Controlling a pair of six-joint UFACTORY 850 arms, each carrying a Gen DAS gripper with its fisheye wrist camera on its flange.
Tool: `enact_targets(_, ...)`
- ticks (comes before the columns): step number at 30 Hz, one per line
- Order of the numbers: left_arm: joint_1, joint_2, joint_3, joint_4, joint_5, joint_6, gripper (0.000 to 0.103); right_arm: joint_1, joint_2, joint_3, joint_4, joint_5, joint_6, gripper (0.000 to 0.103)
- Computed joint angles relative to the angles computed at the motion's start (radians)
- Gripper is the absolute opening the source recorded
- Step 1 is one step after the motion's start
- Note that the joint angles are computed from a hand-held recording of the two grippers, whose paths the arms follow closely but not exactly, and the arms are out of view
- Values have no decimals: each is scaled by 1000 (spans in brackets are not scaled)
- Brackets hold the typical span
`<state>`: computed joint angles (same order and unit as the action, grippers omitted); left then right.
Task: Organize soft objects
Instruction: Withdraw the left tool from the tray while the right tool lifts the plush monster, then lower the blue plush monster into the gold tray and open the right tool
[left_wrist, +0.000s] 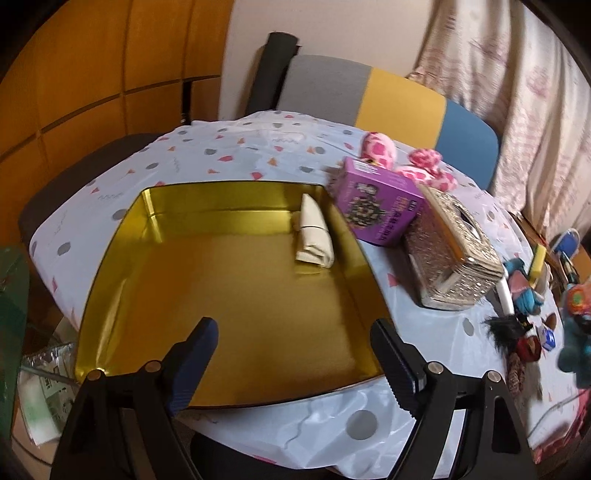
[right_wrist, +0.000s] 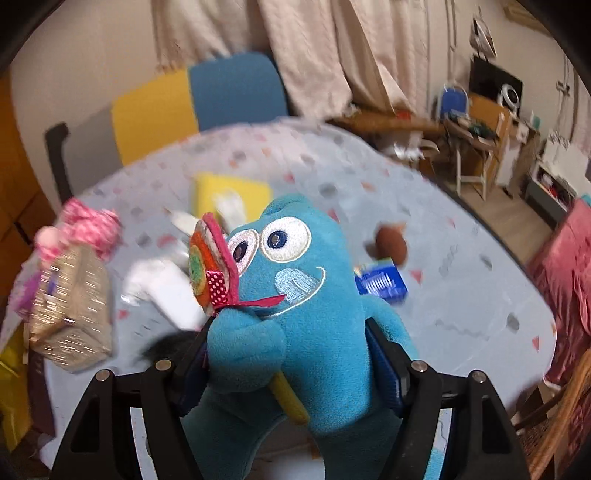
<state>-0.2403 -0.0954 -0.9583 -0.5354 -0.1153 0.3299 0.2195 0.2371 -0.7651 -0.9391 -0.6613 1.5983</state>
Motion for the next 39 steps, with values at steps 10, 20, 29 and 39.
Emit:
enact_targets(10,73,25,23,10,11,-63,85,199,-146,-200,20,182,-184,75)
enact_targets(20,141,48,45,-24,17,-66,85,316,-518,-569,705,396,-891,76)
enact_targets(29,195,46,60,-147,4,28,85,376,-815,-868,740,241,-942,76)
enact_targets(39,215,30,63,-185,-10,56,85,400,-940,-985,646,100,-987,88)
